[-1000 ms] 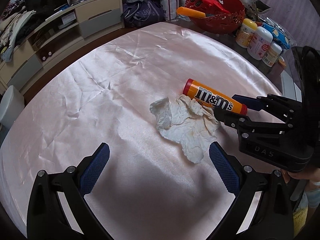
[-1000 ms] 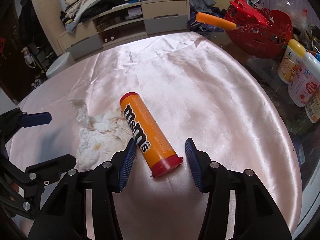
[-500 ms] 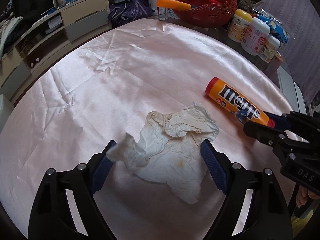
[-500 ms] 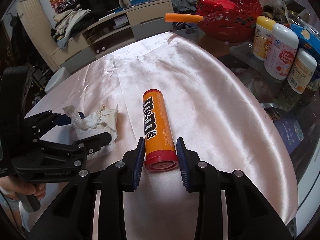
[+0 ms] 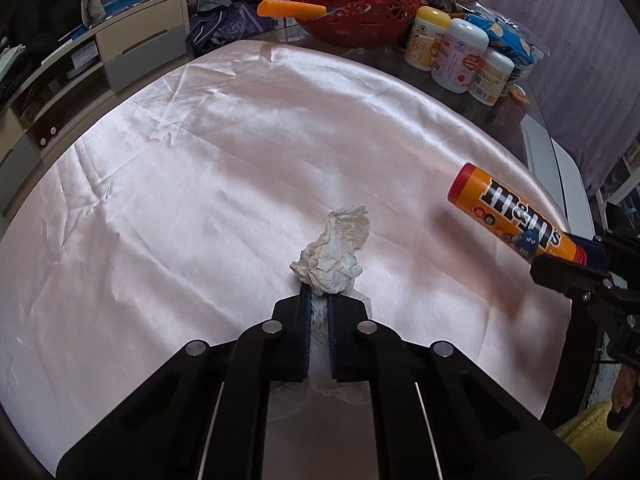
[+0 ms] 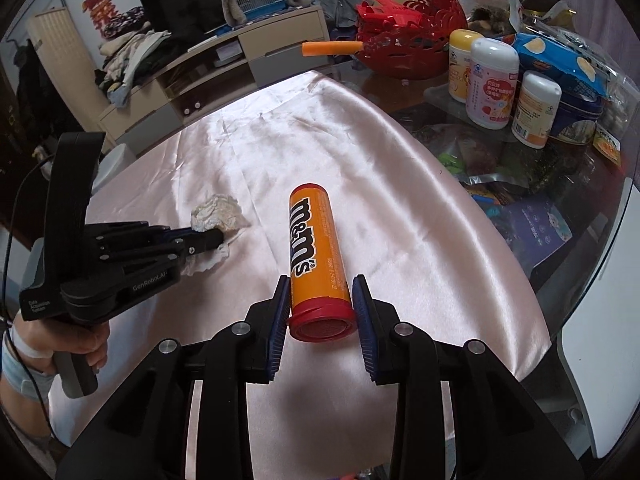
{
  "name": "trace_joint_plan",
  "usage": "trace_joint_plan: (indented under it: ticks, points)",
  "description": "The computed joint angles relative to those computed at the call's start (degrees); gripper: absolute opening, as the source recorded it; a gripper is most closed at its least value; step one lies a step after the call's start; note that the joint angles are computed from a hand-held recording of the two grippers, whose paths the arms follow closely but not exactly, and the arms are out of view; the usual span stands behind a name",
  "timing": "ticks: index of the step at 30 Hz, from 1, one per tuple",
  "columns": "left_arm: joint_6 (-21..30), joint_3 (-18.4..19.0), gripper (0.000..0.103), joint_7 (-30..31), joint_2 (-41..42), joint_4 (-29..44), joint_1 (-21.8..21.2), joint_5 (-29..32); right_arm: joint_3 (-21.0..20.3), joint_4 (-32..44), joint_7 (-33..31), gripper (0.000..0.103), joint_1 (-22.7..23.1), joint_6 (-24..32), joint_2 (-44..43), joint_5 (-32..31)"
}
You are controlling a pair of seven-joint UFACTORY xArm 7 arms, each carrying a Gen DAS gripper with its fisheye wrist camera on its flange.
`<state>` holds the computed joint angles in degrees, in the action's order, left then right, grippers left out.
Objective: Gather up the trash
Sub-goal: 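Drop the white tissue into the bin with the left tool while the right tool drops the M&M's tube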
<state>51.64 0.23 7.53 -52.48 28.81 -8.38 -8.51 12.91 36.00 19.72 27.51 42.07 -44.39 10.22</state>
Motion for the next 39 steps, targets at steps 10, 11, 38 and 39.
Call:
trace_joint_plan:
  ticks: [10,11,38,39]
  points:
    - [22.20,-1.14,0.005,-4.08,-24.45,-4.96,-2.63,-4.16,2.66,-4.90,7.40,0.033,1.28,11.66,-18.24,0.37]
    - [23.97,-1.59,0.005,-4.91,-26.78,-4.94,-2.85,-4.53,2.99,-5.35,7.98,0.033,1.49,13.30,-20.46,0.31]
    - [46.07,-20.51,0.007,-21.47,-52.26,-8.33,-14.03,-20.72,13.07,-11.30,19.27,0.033,0.24,56.33,-64.71,14.96]
    - [46.20,-21.26,0.007,-21.97,-52.65,-8.86,-14.59,-21.51,13.55,-11.67,19.24,0.033,-0.16,57.25,-65.43,16.11]
